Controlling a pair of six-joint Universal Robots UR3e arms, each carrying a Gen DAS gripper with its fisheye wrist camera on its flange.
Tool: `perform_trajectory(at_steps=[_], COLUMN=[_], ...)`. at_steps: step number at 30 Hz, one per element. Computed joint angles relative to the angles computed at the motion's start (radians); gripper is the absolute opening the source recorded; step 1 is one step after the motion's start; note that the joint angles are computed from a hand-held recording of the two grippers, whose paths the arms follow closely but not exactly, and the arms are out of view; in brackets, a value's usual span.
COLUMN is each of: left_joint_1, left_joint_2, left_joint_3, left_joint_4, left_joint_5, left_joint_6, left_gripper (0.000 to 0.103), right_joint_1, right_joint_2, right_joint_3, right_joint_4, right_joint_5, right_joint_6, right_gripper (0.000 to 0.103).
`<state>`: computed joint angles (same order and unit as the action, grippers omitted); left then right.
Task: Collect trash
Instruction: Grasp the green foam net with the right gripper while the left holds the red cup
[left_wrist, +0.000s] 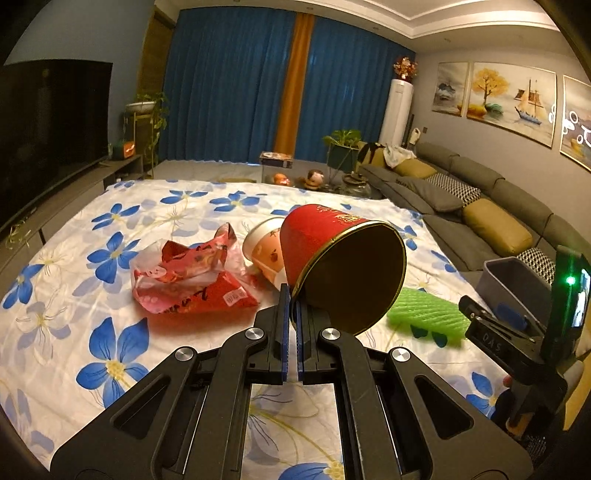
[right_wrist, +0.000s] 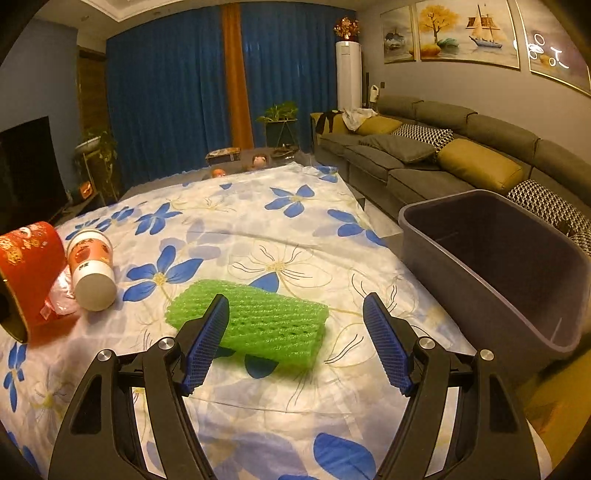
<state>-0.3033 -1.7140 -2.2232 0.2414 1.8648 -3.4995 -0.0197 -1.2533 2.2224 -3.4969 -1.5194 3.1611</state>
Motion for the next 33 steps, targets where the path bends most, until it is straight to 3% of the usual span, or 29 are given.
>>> perform_trajectory(at_steps=[6,12,18,21,26,33], left_joint_1=[0.015,0.015,0.028,0.034,0.035,0.039], left_joint_2=[0.018,0.031,0.037,0.037,0.037,0.025], left_joint_3=[-0.031,-0.044,-0.052,-0.054,-0.057,-0.062], left_joint_4=[0.016,0.018,0.020,0.021,0.024,0.037], left_joint_5=[-0.027,-0.026,-0.040,-0.050,-0.057,-0.062], left_joint_6=[-0.010,-0.022,-0.022,-0.019,-0.021,-0.017], left_gripper=[0.002,0.002,0.002,0.002,0.002,0.002], right_joint_1=[0.004,0.006,-0.010,-0.018,-0.034,-0.059], right_joint_2=[0.007,0.017,0.032,0.037,0.032,-0.021], right_joint_3=[-0.044,-0.085,-0.134,-0.145,-0.132,-0.017], right_joint_4=[0.102,0.188,0.297,0.325,0.314,0.159], right_joint_5=[-0.007,0.008,0.054,0.073,0.115,0.151], right_joint_6=[-0.007,-0.032,-0.045,-0.047,-0.055,-0.056], right_gripper=[0.074,0.067,0.048,0.032,0.016,0.013])
